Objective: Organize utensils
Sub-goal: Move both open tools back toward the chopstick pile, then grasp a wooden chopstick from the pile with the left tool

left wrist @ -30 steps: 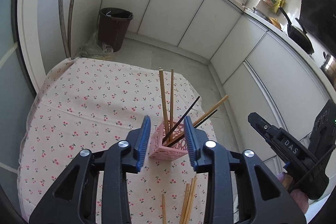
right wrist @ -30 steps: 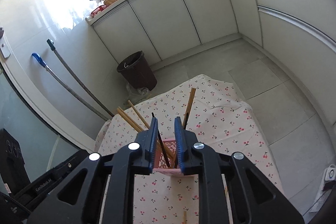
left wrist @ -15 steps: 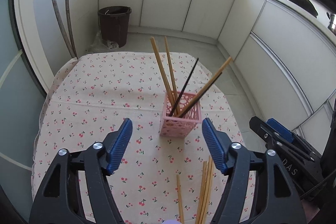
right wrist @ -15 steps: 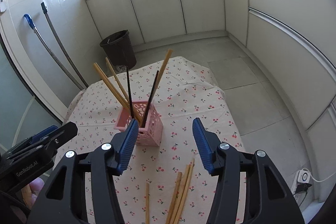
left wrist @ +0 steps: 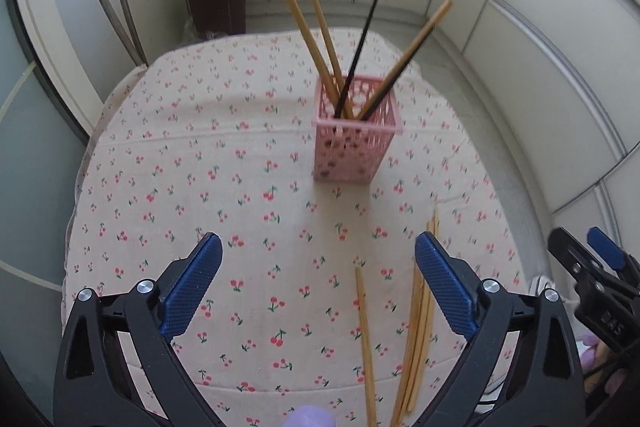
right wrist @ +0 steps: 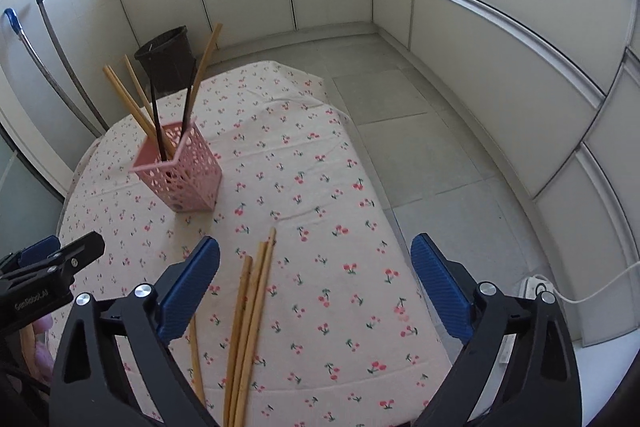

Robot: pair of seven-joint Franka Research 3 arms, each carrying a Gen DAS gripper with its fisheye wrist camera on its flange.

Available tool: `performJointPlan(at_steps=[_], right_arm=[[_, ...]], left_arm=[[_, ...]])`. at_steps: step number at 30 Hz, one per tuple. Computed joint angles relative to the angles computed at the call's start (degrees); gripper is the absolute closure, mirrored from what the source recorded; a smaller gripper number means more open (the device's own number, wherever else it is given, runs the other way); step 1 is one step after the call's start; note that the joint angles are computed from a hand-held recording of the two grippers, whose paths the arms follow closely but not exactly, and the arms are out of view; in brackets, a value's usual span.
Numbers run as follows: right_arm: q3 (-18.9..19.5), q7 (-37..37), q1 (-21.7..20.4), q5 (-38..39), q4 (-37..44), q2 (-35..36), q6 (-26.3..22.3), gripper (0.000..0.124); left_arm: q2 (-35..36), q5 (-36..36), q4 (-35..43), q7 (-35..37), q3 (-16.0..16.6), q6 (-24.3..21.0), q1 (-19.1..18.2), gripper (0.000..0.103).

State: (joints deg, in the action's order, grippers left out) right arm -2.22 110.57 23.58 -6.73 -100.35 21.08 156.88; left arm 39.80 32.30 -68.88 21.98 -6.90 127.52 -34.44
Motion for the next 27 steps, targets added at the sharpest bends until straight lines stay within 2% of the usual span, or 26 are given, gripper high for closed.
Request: performJointPlan(at_steps=[5,10,18,20,22,24,27], right_arm=[[1.3,-1.5,-1.7,3.2,-4.6,-2.7,-2.2,0.028],[5.0,-6.2,-5.5,13.7,-5.6,-3.3,-3.4,0.028],[5.8,-8.5,-6.6,20.6,-3.8,-2.1,-6.2,0.028],[5.8,-8.6,-6.7,21.5,-3.6,-2.0,-6.6,0.028],[5.9,-9.2,-6.9,22.4,-3.5,-1.9,-6.6,0.028],[5.8,-9.4,-6.8,22.8,-3.4,-1.8,-6.7,0.028],[5.8,-9.8,-6.9,23.5,-3.3,-1.8,-6.9,0.028]], left_arm=[[3.1,-6.0,2.0,2.8,-2.4,-1.0,1.9,0.009],[7.4,-10.8,6.6,4.9,-3.1,-4.2,2.2,0.009],[15.5,-12.7,17.9,8.8,-1.4,-10.0,-0.4,0.012],[17.9,-12.4,21.8,9.5,-0.6,-11.9,-1.4,0.021],[19.5,-14.3,23.8,10.3,-1.4,-12.2,-0.9,0.045],[19.6,-17.8,22.5,10.9,-3.3,-9.6,0.8,0.060],[21.7,-17.2,26.2,11.6,-1.7,-11.5,-0.8,0.062]])
